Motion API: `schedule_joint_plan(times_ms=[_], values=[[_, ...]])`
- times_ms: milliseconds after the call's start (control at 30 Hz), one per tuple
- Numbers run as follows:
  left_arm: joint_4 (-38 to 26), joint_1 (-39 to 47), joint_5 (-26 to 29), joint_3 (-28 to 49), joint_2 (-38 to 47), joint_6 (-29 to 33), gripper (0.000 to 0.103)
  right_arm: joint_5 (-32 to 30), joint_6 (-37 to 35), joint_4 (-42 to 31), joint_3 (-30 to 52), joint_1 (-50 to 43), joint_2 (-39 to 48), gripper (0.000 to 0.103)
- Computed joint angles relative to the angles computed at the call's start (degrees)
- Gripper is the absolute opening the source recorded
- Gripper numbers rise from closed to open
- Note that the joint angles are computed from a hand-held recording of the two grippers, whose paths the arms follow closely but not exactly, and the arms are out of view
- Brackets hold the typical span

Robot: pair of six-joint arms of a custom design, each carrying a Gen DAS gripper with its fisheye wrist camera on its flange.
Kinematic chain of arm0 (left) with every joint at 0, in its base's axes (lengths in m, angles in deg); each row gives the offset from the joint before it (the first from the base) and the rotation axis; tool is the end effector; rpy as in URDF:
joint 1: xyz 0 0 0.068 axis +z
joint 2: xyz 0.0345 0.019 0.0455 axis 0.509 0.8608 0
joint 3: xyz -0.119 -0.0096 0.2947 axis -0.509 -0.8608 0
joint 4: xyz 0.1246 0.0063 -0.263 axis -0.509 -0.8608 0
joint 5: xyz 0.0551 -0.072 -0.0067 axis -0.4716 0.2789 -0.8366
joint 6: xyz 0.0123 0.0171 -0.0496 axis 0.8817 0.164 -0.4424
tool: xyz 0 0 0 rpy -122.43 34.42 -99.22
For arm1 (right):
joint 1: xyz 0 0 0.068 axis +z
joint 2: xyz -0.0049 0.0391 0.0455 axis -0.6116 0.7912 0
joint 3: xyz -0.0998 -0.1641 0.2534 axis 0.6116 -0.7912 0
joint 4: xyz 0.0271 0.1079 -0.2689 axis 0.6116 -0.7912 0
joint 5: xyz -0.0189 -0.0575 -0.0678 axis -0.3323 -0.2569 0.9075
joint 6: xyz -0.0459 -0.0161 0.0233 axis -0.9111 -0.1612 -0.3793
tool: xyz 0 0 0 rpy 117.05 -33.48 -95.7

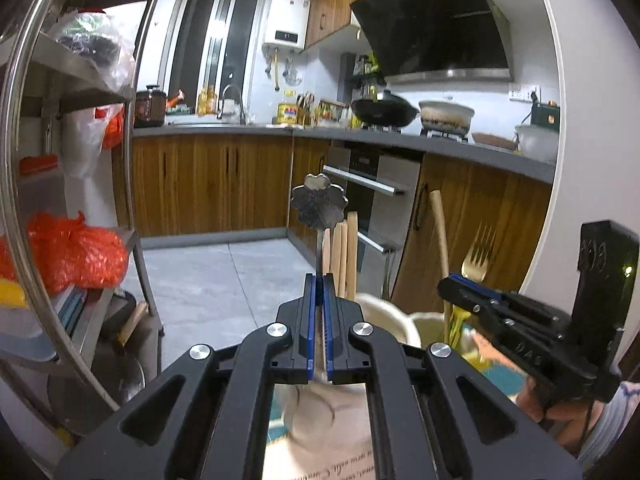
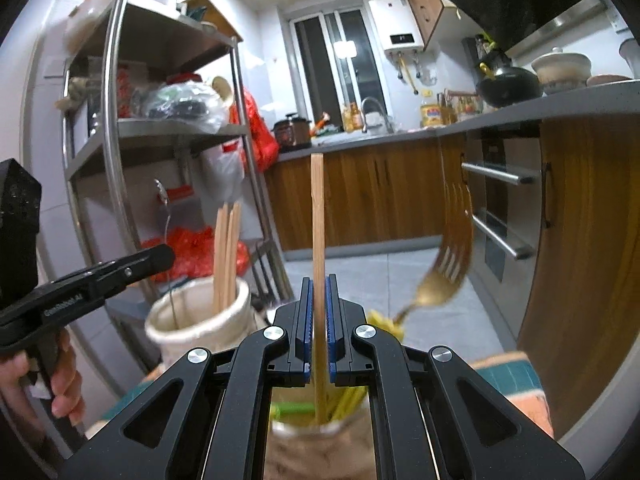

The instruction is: Organize utensils

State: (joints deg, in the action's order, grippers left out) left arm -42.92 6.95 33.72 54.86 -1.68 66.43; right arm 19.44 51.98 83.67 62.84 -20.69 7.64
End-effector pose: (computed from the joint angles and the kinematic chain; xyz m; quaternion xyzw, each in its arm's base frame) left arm 0.2698 -0.1165 0.3103 0.1159 0.8088 -0.1288 0.5620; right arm 0.2395 0.0772 0.2761 -0.0815 0.7955 0.1798 0.5729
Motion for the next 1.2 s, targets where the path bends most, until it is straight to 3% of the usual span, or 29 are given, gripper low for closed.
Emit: schedule_joint_plan(times_ms=[100,200,267,333,400,500,567,667,767,1033,1200], values=[[-1.19,-0.76,-1.03,-0.21,0.0,-0.08,0.003,1.29,-0.6,-3.25,0.63,1.11,0.43,0.01],[-2.43,-1.83,-2.75,-0.27,-0.87,0.18,0.006,0.27,-0.21,-5.25,1.0,1.16,0.48,0.038],[-3.73,-2.22,-3.56,-0.12,-1.8,0.44,0.011,0.33,0.19,-5.4,0.46,1.2,-0.88,0.042],[-4.96,-2.16,-3.63,-0.17,-2.77,0.24,0.035,0.82,0.79,-7.04,0.35,1.15,-2.75,0.043],[-5.43,-2.39,-4.36,-1.38,-5.07,-0.34,0.05,0.74,1.58,-8.7,-0.25,0.76,-5.72,0.048],[-7.21,-2.29,-4.15,-2.96,-8.43,-1.24,0.057,1.35,1.95,-12.14,-1.07,0.72,-10.88,0.065],[-8.82,-2.37,-4.31,-4.25,-11.2,-1.76,0.067,1.26,2.11,-15.42,-1.36,0.64,-14.64,0.081],[-10.48,-3.01,-4.99,-6.6,-16.02,-1.97,0.084,1.01,2.23,-20.99,-1.8,0.27,-20.5,0.093],[-12.44,-5.33,-7.13,-9.02,-21.22,-1.64,0.097,2.06,1.39,-25.15,-2.48,0.69,-25.13,0.096],[-14.29,-13.2,-14.26,-13.59,-26.62,-2.55,0.098,14.08,-1.11,-32.03,-4.72,9.68,-30.36,0.097],[-12.32,-15.53,-16.82,-16.89,-26.11,-3.86,0.098,15.8,-1.05,-31.92,-7.54,11.27,-31.64,0.097]])
